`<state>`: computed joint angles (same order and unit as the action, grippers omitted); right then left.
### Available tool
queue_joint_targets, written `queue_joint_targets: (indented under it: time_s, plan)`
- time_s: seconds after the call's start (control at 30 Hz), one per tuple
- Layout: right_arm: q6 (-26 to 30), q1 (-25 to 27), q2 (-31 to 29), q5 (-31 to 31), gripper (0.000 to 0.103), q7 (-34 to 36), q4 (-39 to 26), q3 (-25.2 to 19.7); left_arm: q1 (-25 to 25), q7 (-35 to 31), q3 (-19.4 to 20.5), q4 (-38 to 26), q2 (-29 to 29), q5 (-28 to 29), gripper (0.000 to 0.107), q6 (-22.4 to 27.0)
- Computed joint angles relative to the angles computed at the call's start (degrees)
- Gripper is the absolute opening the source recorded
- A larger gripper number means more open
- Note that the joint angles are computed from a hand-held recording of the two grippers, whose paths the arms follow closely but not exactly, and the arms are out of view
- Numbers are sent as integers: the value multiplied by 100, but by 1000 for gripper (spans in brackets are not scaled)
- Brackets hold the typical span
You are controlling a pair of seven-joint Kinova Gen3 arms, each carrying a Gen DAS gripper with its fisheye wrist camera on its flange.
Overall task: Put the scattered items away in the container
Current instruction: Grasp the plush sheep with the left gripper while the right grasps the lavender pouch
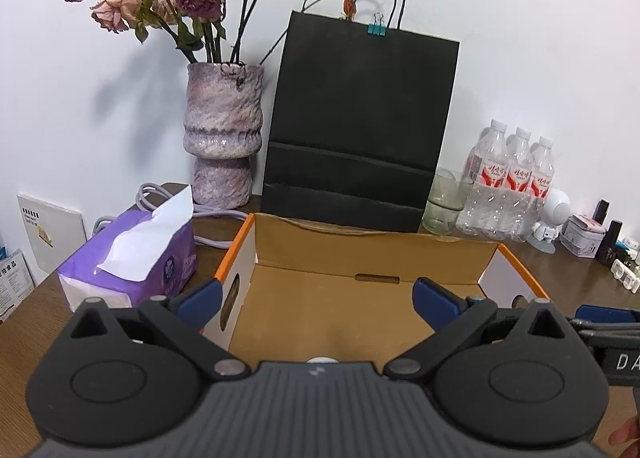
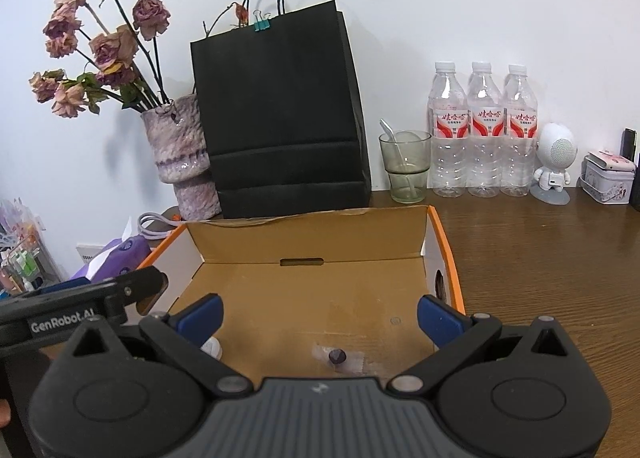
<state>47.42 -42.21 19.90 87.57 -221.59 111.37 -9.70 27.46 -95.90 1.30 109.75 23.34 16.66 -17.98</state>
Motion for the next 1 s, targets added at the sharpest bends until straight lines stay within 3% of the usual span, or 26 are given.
queue_joint_targets:
  time_s: [0.23, 0.53, 0.67, 0.8, 1.0]
  plan:
    - [-292, 117, -416, 699, 103, -582, 616, -237, -621, 370, 443, 695, -401, -770, 103, -508]
    - [870, -416, -634, 12, 103, -693, 1303, -689, -1243, 584, 597, 1669, -827, -1678, 103, -1186]
    - [1185, -698, -491, -382, 103, -832, 1515, -778, -1584, 913, 736, 1930, -848, -2245, 103, -1158]
    - [1075, -822, -305, -604, 103, -1061, 1633, -767, -1882, 1418, 1004, 1971, -756, -2964, 103, -934]
    - [1036, -935, -34, -793, 103, -854, 1409, -620, -1829, 1737, 1225, 1838, -553, -3386, 103, -703]
